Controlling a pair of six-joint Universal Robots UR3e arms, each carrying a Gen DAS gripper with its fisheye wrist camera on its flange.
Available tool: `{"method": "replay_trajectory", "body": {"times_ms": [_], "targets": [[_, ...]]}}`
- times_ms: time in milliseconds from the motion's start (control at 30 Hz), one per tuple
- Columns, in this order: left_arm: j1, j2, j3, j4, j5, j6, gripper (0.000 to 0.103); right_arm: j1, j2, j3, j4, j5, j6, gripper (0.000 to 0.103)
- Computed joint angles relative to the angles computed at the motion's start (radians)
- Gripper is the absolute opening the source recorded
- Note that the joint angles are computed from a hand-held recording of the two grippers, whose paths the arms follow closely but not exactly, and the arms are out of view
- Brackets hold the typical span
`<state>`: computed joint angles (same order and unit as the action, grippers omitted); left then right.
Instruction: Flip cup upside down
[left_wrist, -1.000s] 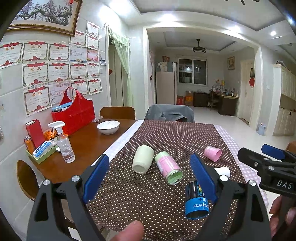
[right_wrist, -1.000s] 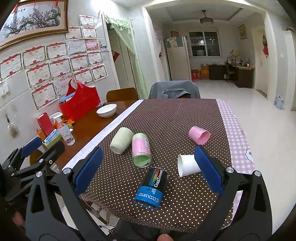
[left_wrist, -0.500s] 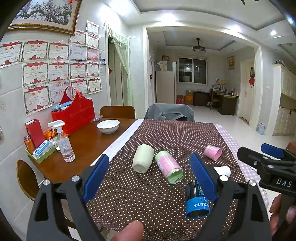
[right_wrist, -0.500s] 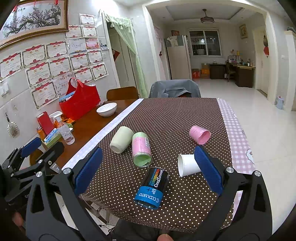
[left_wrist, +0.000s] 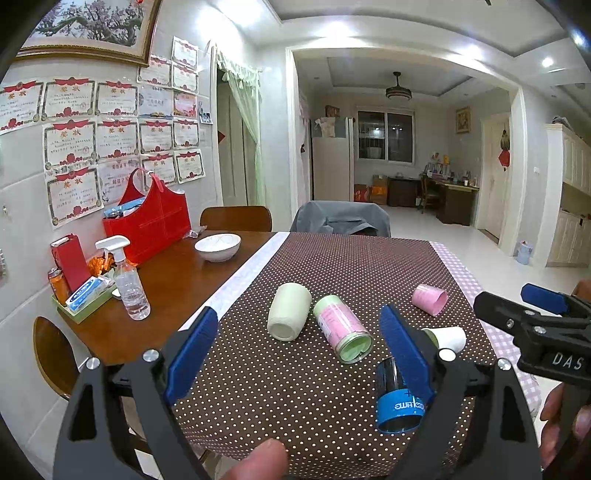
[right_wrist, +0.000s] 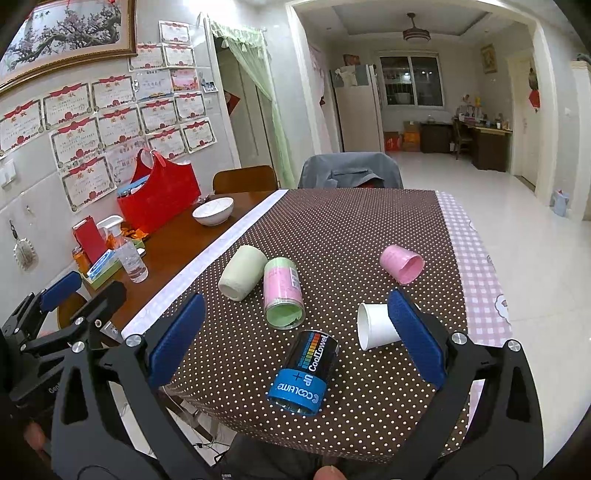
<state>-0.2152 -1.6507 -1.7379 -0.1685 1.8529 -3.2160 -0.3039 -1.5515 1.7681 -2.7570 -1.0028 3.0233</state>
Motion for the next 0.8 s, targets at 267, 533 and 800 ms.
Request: {"method": "replay_trajectory", "body": {"times_ms": [267, 533, 800], "targets": [[0.031, -0.044, 0.025, -0.026, -0.018, 0.006, 0.088, 0.022, 0.116, -0.097, 0.111, -0.001, -0.01, 0.097], [0.079, -0.096, 0.036, -0.047, -0.055, 0.008, 0.088, 0.059, 0.328, -0.303, 0.345, 0.004, -0.042, 0.097], [0.125, -0.139, 0.037, -0.065, -0.084, 0.01, 0.088, 0.094, 0.533, -0.552, 0.576, -0.022, -0.029, 0.097]]}}
